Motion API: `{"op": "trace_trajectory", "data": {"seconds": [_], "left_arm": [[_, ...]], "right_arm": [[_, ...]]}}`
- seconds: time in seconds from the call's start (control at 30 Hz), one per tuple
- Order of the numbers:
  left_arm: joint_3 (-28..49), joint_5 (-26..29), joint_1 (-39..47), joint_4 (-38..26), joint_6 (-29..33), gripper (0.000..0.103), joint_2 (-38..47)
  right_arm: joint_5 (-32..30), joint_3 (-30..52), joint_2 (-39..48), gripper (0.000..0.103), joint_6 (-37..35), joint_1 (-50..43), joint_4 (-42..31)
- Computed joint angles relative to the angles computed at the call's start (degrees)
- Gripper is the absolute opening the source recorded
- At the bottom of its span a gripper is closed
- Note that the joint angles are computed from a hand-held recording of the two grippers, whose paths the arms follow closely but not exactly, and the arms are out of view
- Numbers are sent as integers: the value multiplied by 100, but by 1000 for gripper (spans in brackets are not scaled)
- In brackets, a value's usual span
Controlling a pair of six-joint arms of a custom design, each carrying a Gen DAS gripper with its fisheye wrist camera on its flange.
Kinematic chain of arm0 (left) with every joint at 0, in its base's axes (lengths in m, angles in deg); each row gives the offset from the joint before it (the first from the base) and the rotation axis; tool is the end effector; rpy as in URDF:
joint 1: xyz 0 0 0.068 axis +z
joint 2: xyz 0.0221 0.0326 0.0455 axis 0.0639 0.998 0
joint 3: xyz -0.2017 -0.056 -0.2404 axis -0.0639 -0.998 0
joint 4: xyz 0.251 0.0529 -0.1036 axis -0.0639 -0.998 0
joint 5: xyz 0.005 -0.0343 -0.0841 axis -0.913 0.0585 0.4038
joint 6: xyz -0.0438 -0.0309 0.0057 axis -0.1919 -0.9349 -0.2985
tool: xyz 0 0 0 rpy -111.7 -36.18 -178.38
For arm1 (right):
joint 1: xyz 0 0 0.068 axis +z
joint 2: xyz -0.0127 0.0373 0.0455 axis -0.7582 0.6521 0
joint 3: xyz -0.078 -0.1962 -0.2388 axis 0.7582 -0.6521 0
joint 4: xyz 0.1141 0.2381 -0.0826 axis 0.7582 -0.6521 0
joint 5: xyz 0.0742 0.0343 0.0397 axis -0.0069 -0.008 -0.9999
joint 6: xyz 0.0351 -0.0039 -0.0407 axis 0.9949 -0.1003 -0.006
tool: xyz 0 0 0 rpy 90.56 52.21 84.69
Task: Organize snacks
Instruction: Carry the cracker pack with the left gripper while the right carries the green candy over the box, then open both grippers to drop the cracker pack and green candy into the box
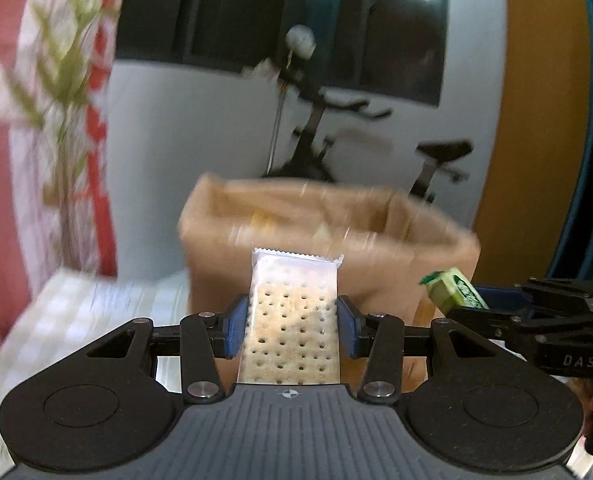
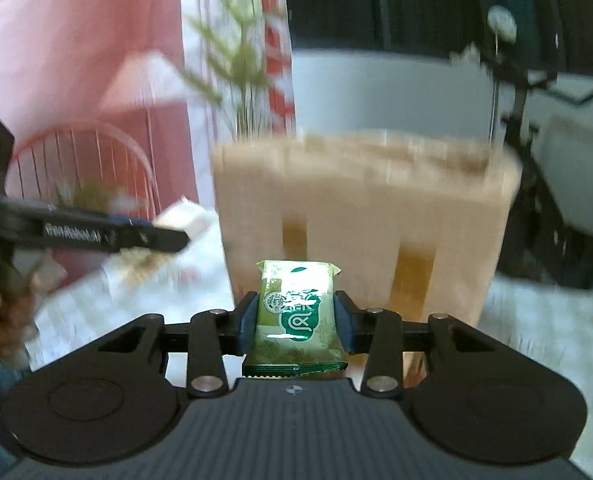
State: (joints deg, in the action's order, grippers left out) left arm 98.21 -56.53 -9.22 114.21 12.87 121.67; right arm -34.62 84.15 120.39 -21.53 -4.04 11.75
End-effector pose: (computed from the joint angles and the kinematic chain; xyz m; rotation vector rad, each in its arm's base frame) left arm 0.1974 -0.0541 0.1721 0.3805 1.9445 -0.3982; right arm 0.1277 0.1113 0.1437 -0.2679 1.9776 0.3433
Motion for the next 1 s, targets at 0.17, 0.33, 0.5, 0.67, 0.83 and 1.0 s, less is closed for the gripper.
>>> {"op": "trace_trajectory", "data": {"seconds": [0.17, 0.33, 0.5, 0.67, 0.83, 1.0], "left_arm": [[850, -138, -386, -14, -243, 49, 379], [1685, -332, -622, 69, -371, 49, 1352], [2366, -591, -754, -69, -433, 49, 2303], [2578, -732, -736, -179, -387, 53, 2644], [2370, -600, -541, -149, -303, 67, 2461], [2067, -609, -518, -109, -97, 69, 2107]], "right_arm": [[-603, 537, -869, 42, -561, -896, -593], [-1052, 1217, -242, 42, -1169, -1818, -570], [-1382, 1753, 596, 42, -1068, -2593, -594], [-1421, 1971, 1066, 42, -1066, -2917, -781], [-1427, 1902, 1219, 47, -925, -3035, -762], [-1486, 1709, 976, 53, -769, -2953, -600]]}}
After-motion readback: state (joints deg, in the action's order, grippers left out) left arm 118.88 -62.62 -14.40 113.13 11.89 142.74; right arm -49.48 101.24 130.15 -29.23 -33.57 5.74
